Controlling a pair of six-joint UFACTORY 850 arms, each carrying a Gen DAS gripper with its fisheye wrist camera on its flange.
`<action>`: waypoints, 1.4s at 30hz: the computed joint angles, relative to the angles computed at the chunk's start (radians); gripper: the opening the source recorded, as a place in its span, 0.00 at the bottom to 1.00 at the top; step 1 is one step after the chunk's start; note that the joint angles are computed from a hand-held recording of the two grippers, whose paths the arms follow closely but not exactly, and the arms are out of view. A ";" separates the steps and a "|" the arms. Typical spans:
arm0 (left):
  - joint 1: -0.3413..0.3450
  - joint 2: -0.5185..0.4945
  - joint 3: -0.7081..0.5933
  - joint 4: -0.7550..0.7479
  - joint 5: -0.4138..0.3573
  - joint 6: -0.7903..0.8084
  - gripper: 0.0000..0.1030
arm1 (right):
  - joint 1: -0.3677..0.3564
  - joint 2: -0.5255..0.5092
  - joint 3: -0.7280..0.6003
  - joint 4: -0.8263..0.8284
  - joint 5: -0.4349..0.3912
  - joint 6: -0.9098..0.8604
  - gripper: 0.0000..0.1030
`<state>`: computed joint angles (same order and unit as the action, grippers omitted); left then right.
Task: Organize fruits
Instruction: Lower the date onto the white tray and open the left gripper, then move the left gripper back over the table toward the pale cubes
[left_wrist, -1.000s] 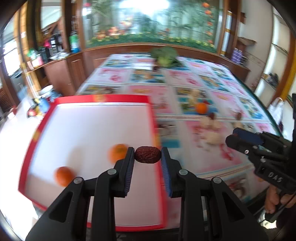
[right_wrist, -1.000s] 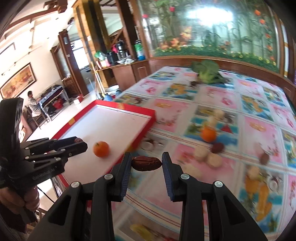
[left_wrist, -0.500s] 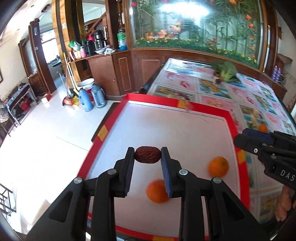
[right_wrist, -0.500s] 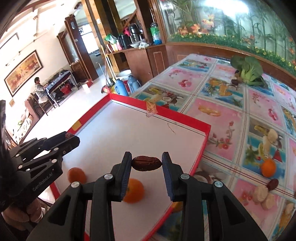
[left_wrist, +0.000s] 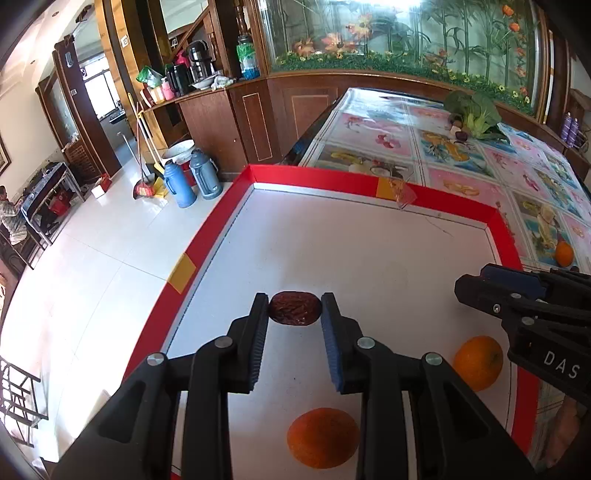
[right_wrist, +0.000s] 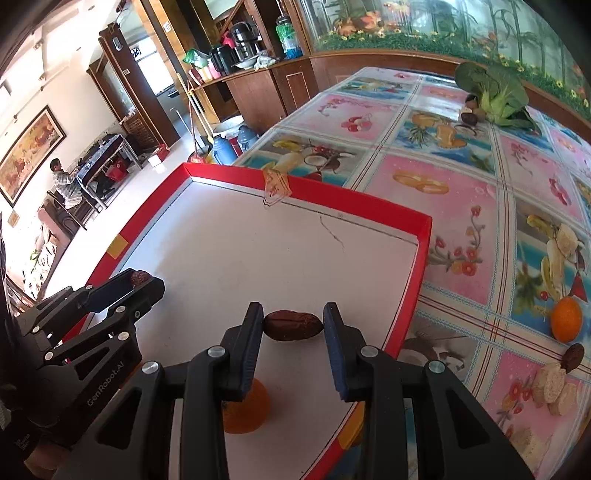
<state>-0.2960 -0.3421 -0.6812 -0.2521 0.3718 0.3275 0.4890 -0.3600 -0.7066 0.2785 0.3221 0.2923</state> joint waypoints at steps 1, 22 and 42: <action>-0.002 -0.004 -0.002 -0.016 -0.002 0.014 0.30 | 0.001 -0.002 0.000 -0.001 0.001 0.004 0.32; -0.064 0.130 0.092 -0.158 0.087 0.112 0.75 | 0.053 0.262 0.265 0.135 0.284 -0.062 0.49; -0.318 0.361 0.206 -0.166 0.139 0.157 0.91 | 0.212 0.659 0.545 0.807 0.474 -0.552 0.58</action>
<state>-0.6145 0.0188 -0.4754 -0.4182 0.5109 0.4849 0.7009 0.2987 -0.1619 1.0859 0.7964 -0.2598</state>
